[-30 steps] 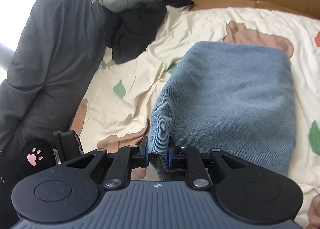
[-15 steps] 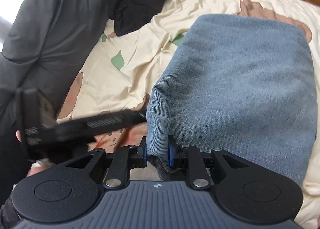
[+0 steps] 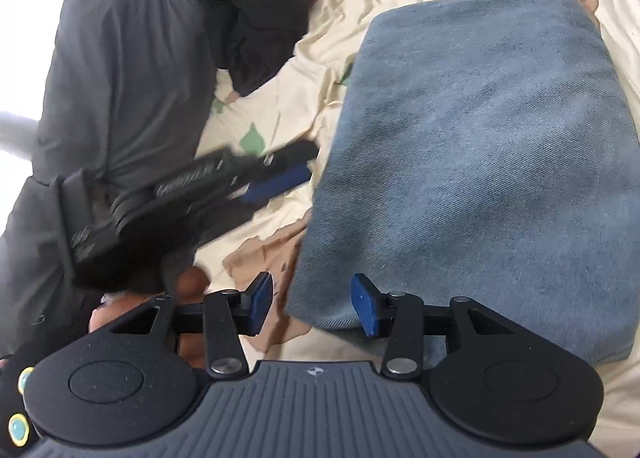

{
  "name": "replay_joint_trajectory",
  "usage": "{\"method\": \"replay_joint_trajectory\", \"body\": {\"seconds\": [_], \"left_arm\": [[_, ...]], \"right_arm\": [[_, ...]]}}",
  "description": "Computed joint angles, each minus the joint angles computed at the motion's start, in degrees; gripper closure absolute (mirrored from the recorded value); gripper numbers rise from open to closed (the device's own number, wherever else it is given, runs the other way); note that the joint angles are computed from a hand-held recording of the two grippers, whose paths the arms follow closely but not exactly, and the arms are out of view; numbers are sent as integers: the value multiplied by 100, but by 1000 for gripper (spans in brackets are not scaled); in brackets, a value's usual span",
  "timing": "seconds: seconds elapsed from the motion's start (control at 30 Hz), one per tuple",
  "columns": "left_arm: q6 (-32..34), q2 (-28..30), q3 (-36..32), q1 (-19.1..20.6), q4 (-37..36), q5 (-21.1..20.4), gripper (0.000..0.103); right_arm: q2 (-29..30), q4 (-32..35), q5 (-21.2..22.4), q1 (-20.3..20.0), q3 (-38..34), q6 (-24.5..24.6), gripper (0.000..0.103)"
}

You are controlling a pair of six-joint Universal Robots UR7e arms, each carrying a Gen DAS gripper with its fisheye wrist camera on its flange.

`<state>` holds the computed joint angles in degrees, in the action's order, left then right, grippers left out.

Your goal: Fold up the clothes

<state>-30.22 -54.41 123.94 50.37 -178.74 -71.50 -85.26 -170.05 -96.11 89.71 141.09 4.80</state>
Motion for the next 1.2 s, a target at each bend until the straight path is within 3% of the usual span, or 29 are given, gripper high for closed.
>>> {"method": "replay_joint_trajectory", "body": {"seconds": [0.43,0.63,0.8,0.97,1.2], "left_arm": [[806,784,-1078,318,538,-430,65],[989,1119,-1485,538,679,-790,69],[918,1278,-1770,704,763,-1020,69],[718,1296,-1869,767,843,-1080,88],[745,1049,-1496,460,347,-641,96]], "right_arm": [[-635,-605,-673,-424,403,-8,52],[-540,-1107,-926,-747,350,-37,52],[-453,-1619,-787,-1161,322,264,52],[-100,-1971,-1169,-1208,121,349,52],[8,-2025,-1235,-1162,-13,237,52]]}}
